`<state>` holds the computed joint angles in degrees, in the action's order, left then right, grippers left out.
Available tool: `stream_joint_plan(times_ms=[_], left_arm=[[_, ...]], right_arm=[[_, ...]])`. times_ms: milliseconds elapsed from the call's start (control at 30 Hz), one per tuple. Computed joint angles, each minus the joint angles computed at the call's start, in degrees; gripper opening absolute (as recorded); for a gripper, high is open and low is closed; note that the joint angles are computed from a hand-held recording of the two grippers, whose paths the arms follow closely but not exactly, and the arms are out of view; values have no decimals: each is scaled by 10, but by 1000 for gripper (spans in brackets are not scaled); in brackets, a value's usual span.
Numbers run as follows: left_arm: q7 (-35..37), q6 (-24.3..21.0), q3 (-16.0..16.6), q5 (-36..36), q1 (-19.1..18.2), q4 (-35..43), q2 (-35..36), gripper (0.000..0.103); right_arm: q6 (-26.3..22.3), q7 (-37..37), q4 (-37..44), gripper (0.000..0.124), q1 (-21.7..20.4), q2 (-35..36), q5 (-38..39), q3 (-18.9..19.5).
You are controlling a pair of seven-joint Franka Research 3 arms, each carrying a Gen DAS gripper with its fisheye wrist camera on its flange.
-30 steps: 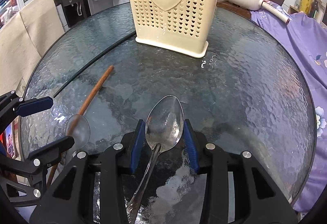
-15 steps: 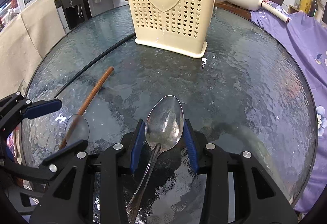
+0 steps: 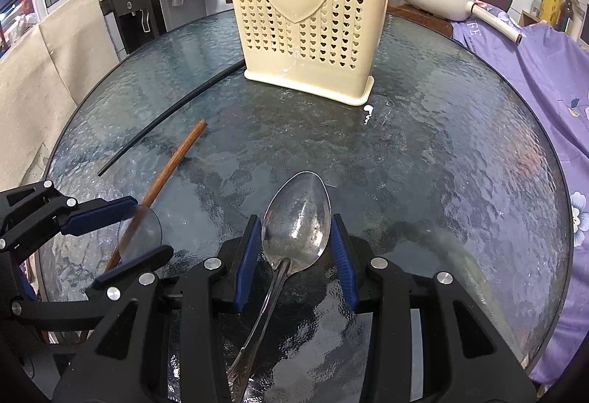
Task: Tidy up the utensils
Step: 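Lift the metal spoon with right gripper and carry it above the holder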
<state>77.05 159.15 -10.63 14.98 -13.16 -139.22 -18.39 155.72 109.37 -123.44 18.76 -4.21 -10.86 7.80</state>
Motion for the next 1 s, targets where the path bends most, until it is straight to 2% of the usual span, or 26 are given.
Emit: stream_joint_plan(times_ms=[233, 267, 400, 633, 833, 1000], left_arm=[[21, 5, 20, -43, -16, -1, 1, 35], [34, 6, 29, -62, -24, -2, 0, 35], [41, 13, 29, -75, -20, -5, -8, 35], [65, 27, 49, -111, -31, -11, -28, 35], [78, 44, 56, -129, -33, -11, -41, 35], [87, 57, 63, -136, -36, -9, -49, 35]], right_arm=[[2, 0, 2, 39, 1, 3, 5, -1], [4, -6, 2, 39, 2, 3, 17, -3], [17, -48, 1, 39, 6, 4, 75, -8], [65, -19, -12, 39, -6, -16, 17, 5], [94, -19, -21, 39, -16, -35, 2, 15], [98, -42, -23, 39, -13, -47, 35, 13]])
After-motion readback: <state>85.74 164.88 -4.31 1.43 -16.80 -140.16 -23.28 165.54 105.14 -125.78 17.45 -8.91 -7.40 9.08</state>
